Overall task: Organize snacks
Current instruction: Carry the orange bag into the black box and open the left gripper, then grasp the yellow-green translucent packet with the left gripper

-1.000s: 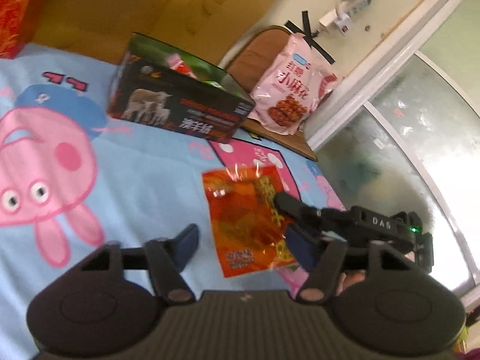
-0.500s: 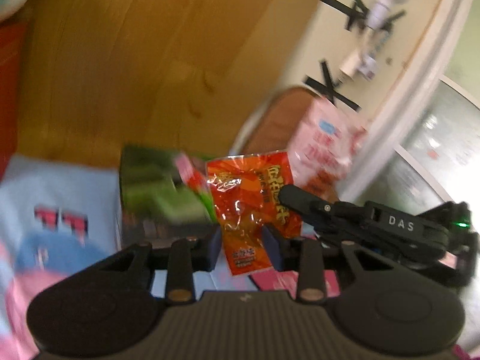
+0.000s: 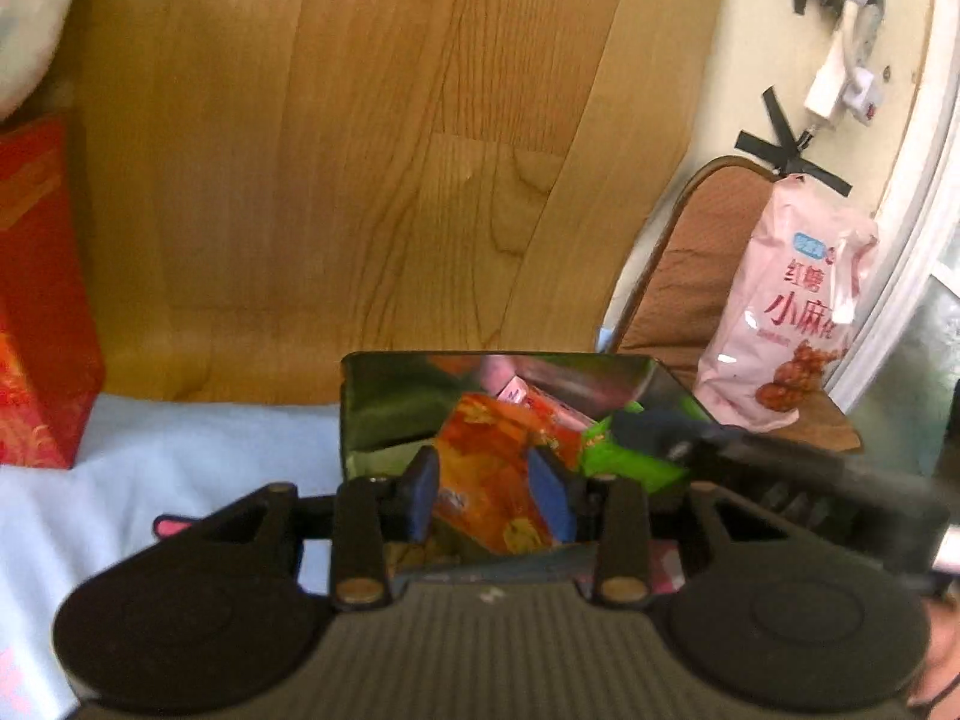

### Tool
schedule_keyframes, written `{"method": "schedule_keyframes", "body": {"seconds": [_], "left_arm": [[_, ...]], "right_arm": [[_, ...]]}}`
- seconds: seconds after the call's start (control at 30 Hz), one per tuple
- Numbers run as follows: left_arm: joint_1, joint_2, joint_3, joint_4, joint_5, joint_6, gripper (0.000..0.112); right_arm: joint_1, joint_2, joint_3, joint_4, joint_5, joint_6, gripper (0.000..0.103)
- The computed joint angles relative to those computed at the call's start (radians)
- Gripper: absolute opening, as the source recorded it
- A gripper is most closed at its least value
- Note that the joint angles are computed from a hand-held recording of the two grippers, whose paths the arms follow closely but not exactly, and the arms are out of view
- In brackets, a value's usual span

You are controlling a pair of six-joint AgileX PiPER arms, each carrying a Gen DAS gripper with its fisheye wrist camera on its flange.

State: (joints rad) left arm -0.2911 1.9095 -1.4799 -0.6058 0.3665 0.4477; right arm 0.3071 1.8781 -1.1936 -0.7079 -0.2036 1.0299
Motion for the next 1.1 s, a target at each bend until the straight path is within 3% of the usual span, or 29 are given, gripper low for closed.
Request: {"method": "schedule_keyframes", "body": {"seconds": [0.13,0.27,0.43,0.6,0.67,0.73,0.8,0.87,1.03,1.1], "left_arm": [[-0.007,-0.156,0.193,-0.179,-0.049,0.186,0.039],[-0.028,-0.268,0.358,-0.359,-0.030,0.362,0.041],[-0.091,-0.260,0.442,-0.403,0.082,0.392,0.041],[-0.173,-0.217,0.470,-0.401,0.149,0.369,0.041],[-0.226,-0.255,0.532,-0.400,0.059,0.381,0.043],[-0.266,-0.293,0.576,-0.305,-0.024,0.295,0.046],[-0.248,-0.320,0.609,-0.308,-0.038,0.288,0.046],[-0.204,-0.345,0.641,-0.357,-0.034,0.321,0.045],[-0.083,-0.421,0.737,-0.472,-0.038,0.433,0.044],[-0.060,-0.445,0.764,-0.497,-0.042,0.459,0.044]], "right_arm": [[-0.054,-0.151,0.195,0.060,-0.086,-0.014,0.030],[-0.115,-0.344,0.474,0.049,-0.148,0.002,0.033],[-0.273,-0.546,0.798,-0.211,-0.227,0.266,0.035],[-0.287,-0.678,1.000,-0.182,-0.319,0.296,0.034],[-0.249,-0.676,1.032,-0.124,-0.353,0.269,0.032],[-0.181,-0.646,1.030,-0.055,-0.371,0.248,0.027],[-0.091,-0.625,1.027,0.095,-0.362,0.151,0.026],[-0.041,-0.596,1.009,0.135,-0.371,0.140,0.024],[0.049,-0.498,0.966,0.068,-0.458,0.212,0.016],[0.147,-0.470,0.937,0.132,-0.437,0.149,0.012]]}}
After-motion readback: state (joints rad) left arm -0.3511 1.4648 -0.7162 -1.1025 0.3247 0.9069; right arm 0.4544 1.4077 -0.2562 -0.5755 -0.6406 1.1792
